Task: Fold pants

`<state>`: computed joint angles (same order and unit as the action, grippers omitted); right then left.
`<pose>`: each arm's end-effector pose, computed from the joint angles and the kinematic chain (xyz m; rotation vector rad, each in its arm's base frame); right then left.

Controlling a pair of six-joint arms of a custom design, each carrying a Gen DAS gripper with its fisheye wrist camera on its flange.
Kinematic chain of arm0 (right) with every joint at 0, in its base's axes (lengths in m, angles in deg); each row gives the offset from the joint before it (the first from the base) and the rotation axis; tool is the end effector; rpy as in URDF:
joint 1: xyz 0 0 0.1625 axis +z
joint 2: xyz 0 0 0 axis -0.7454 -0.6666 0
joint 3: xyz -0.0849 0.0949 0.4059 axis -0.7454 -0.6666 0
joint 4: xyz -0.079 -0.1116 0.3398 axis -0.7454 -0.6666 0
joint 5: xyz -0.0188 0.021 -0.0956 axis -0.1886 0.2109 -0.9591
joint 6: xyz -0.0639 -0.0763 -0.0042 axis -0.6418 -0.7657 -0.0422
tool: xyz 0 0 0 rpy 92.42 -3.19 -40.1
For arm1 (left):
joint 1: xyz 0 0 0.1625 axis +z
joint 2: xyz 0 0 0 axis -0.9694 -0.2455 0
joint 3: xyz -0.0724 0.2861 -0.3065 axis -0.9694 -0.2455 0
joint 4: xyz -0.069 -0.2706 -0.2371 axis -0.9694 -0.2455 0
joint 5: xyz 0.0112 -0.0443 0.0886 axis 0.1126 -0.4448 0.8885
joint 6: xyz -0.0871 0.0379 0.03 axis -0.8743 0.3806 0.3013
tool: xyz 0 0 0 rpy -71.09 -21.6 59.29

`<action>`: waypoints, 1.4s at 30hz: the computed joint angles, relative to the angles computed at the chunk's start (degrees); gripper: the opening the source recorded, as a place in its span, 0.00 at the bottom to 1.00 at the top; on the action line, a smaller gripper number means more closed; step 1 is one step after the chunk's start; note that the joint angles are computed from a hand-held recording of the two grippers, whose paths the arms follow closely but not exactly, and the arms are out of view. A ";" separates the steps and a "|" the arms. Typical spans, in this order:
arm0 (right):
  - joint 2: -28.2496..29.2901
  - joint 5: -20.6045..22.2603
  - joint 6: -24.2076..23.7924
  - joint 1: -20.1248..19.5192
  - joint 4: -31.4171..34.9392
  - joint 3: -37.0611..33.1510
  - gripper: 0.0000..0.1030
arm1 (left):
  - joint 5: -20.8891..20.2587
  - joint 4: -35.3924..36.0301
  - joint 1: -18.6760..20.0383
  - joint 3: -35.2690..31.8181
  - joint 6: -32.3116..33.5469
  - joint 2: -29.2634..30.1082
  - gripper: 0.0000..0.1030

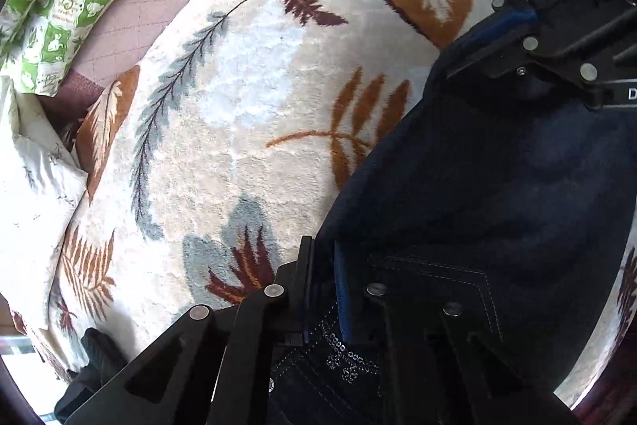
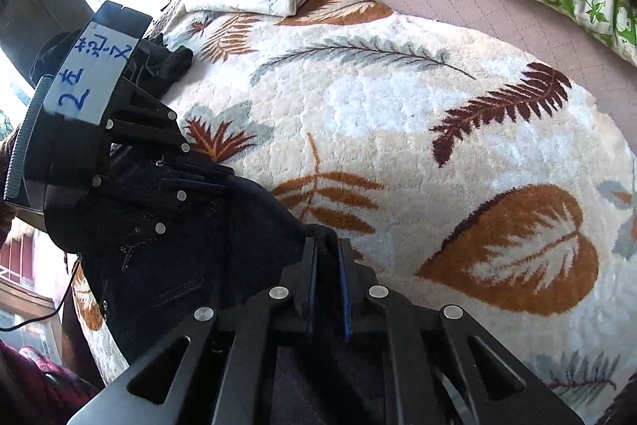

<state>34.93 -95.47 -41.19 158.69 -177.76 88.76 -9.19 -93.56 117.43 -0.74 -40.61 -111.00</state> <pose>0.3467 -0.6158 0.1349 1.0870 -2.6466 -0.4951 -0.2608 -0.4955 0.2863 0.3920 2.1934 -0.0401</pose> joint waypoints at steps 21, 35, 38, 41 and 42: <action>-17.31 -1.42 17.57 -2.73 -3.16 7.14 0.38 | -5.90 21.06 -15.15 0.32 -44.39 -17.44 0.69; -41.13 -18.51 32.90 -14.92 -0.80 14.49 0.58 | -13.99 2.20 -25.41 22.69 -68.77 -36.86 0.79; -42.42 -11.49 35.29 -17.61 -7.15 19.34 0.58 | -13.15 -0.51 -26.45 25.13 -70.88 -38.42 0.87; -42.28 -7.35 40.08 -19.18 -9.81 22.46 0.60 | -12.99 -1.83 -25.90 26.24 -70.49 -37.80 0.93; -42.29 -6.32 41.25 -19.44 -10.83 23.44 0.60 | -12.78 -2.36 -25.45 26.76 -70.45 -37.63 0.93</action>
